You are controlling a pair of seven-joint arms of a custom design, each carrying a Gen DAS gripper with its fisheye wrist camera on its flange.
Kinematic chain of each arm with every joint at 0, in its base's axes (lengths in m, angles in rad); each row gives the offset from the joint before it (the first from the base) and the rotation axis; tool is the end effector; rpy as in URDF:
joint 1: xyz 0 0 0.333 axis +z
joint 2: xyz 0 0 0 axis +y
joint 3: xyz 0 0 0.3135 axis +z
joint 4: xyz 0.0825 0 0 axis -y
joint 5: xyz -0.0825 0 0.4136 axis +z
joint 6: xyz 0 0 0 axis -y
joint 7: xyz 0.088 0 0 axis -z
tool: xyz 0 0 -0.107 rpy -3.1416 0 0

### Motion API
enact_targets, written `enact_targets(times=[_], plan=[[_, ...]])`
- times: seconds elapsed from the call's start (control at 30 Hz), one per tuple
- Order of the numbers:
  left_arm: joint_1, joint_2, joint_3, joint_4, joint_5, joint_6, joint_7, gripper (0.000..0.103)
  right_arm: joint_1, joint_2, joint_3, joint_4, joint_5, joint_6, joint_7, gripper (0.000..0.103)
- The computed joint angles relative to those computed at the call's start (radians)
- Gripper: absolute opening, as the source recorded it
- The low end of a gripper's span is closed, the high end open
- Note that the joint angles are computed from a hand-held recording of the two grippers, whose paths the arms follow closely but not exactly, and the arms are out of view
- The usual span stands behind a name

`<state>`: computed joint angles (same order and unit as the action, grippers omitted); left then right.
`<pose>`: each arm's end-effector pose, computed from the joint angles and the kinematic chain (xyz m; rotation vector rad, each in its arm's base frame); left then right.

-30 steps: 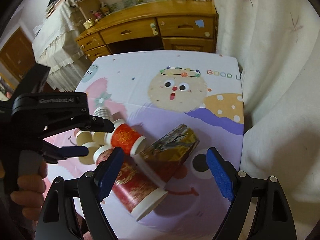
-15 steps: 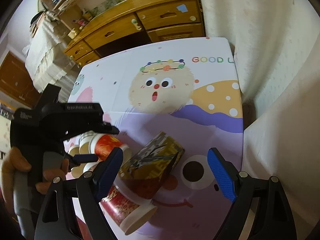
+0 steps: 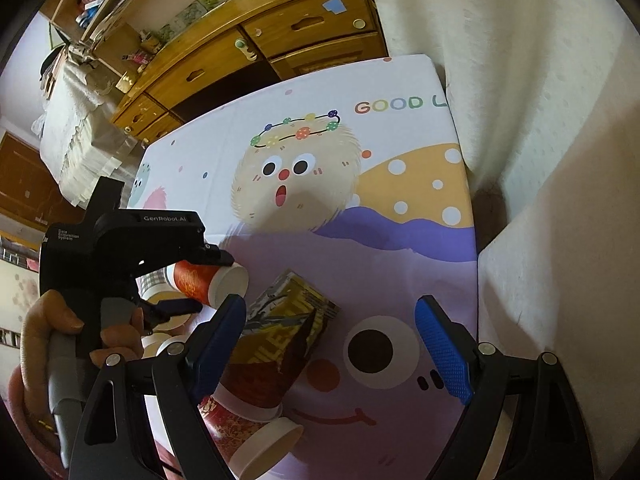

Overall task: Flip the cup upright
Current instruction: 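Grasp the small red cup with the right gripper and lift it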

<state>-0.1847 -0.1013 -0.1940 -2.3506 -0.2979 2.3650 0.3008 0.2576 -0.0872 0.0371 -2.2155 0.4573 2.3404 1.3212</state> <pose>0.4858 -0.1972 0.3611 2.8488 -0.6948 0.1574 0.5328 0.1691 0.4189 -2.1712 1.6722 0.1584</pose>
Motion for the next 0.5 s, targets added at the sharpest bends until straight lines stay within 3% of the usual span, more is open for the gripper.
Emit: enact_targets(times=[0.13,0.5], plan=[[-0.002,-0.013,-0.002,0.014,0.024,-0.02,0.014,0.058,0.0,-0.022,0.001,-0.02,-0.003,0.008,0.023,0.088],[-0.027,-0.242,0.012,-0.076,0.011,-0.06,0.15,0.057,0.03,-0.148,0.0,-0.113,0.003,0.022,0.072,0.088]])
